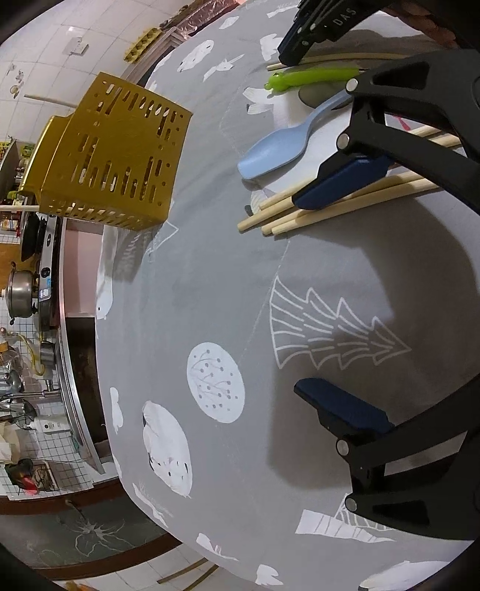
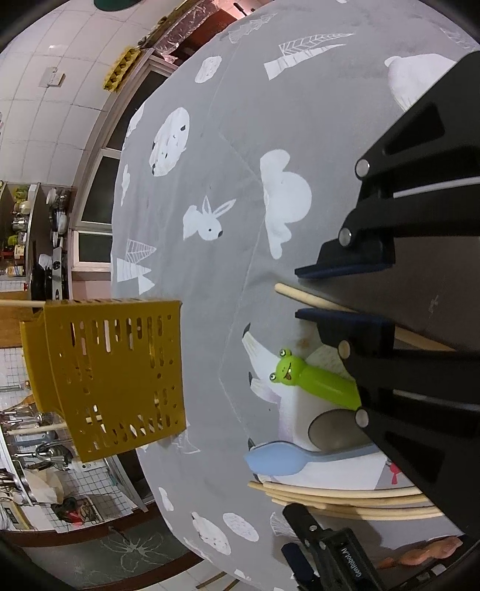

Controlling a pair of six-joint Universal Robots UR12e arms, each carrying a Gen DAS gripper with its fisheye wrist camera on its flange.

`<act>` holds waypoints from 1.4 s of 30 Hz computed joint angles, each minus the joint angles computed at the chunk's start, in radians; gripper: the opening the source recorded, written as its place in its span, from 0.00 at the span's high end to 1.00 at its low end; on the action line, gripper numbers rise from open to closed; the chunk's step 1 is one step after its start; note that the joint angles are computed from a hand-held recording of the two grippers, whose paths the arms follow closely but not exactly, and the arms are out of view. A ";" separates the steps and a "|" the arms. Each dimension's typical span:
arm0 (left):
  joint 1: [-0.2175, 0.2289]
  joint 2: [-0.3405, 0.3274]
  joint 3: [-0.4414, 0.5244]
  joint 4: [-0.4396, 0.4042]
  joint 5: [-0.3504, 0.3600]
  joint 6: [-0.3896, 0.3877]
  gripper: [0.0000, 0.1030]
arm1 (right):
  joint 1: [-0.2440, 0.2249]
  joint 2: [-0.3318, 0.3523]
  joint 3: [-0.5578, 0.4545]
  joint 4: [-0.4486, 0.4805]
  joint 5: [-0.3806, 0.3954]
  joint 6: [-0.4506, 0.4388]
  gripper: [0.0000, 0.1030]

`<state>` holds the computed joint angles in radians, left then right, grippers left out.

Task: Organize utensils
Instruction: 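Close the left tool on a chopstick while the right tool grasps another chopstick, then carry the left tool's chopstick to the yellow holder while the right tool carries its chopstick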

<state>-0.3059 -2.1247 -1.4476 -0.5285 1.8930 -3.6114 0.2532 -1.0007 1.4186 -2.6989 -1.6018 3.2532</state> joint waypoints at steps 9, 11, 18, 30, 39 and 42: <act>-0.009 0.003 -0.002 -0.020 0.016 0.013 0.19 | -0.004 -0.002 0.006 0.000 0.016 -0.002 0.84; -0.010 -0.003 0.008 -0.033 0.012 0.023 0.21 | -0.001 -0.001 0.007 0.000 0.009 -0.006 0.83; -0.015 -0.022 0.051 -0.069 -0.006 0.045 0.60 | 0.000 0.015 -0.027 0.038 0.013 0.023 0.88; -0.002 -0.041 0.095 -0.098 -0.061 0.028 0.93 | -0.007 0.021 -0.042 0.051 0.037 0.063 0.93; 0.010 -0.039 0.087 -0.055 -0.112 0.016 0.97 | -0.020 0.000 -0.014 -0.009 0.046 0.089 0.94; 0.013 -0.030 0.073 -0.019 -0.124 0.015 0.97 | -0.025 -0.011 -0.002 -0.041 0.051 0.096 0.94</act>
